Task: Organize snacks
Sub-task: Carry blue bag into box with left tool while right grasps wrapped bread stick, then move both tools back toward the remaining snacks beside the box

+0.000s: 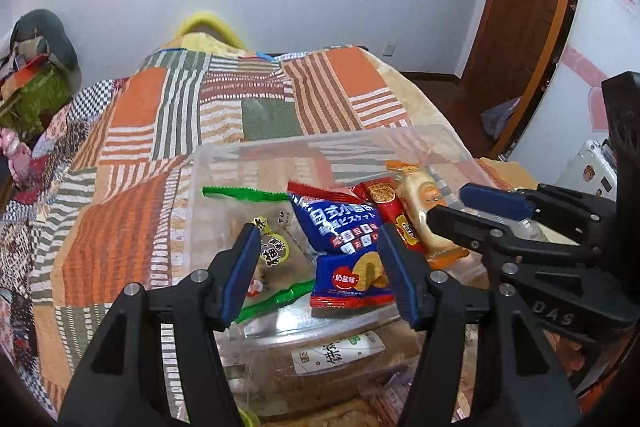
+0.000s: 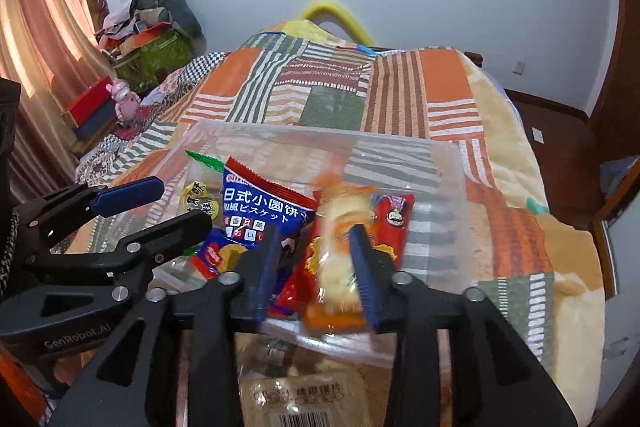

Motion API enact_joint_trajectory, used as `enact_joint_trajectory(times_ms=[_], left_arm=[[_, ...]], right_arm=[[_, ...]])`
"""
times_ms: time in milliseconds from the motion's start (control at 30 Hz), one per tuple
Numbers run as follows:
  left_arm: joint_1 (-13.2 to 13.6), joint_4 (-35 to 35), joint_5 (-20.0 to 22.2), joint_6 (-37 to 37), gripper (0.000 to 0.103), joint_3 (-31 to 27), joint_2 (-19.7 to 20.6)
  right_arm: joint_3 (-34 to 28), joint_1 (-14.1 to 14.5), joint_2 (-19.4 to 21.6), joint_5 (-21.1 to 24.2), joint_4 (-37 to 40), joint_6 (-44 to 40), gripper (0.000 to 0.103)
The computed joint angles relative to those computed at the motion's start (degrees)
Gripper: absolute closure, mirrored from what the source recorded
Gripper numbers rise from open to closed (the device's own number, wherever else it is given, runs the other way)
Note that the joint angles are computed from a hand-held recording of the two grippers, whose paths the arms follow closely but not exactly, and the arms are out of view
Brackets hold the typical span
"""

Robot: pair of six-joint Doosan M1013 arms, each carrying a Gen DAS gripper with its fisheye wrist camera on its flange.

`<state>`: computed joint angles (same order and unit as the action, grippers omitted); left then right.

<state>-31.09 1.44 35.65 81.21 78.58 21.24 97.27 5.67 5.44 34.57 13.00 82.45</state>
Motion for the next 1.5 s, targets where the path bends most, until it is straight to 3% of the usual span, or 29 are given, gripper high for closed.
enact_joint_trajectory(times_ms=[467,700,867,967,1200,1500], left_arm=[[1.1,2.6,-0.7,-1.6,0.031,4.7,-5.9],[1.7,2.2,1.8,-1.5,0.028,8.3,-7.9],[1.3,-0.2,2.7,-0.6,0.024,10.8,-8.6],[0.5,0.1,2.9,-1.0,0.024,11.9,-8.7],[-0.8,0.9,3.5,-1.4,0.024,12.8,-7.9],[-1.1,-1.2,2.3,-1.1,0.024,13.1,-7.0]], right_arm=[[4.0,-2.0,-6.4,-2.6,-4.7,3.5,0.046],[6.5,-3.2,-8.5,-1.2,-10.2,8.1,0.040],[8.5,-4.6,-9.3,0.7,-10.1,9.7,0.037],[9.5,-5.4,-9.1,1.7,-9.1,9.9,0.025],[9.7,-6.3,-7.4,3.6,-5.8,8.7,0.024],[8.1,-5.5,-4.2,4.7,-5.5,9.3,0.025]])
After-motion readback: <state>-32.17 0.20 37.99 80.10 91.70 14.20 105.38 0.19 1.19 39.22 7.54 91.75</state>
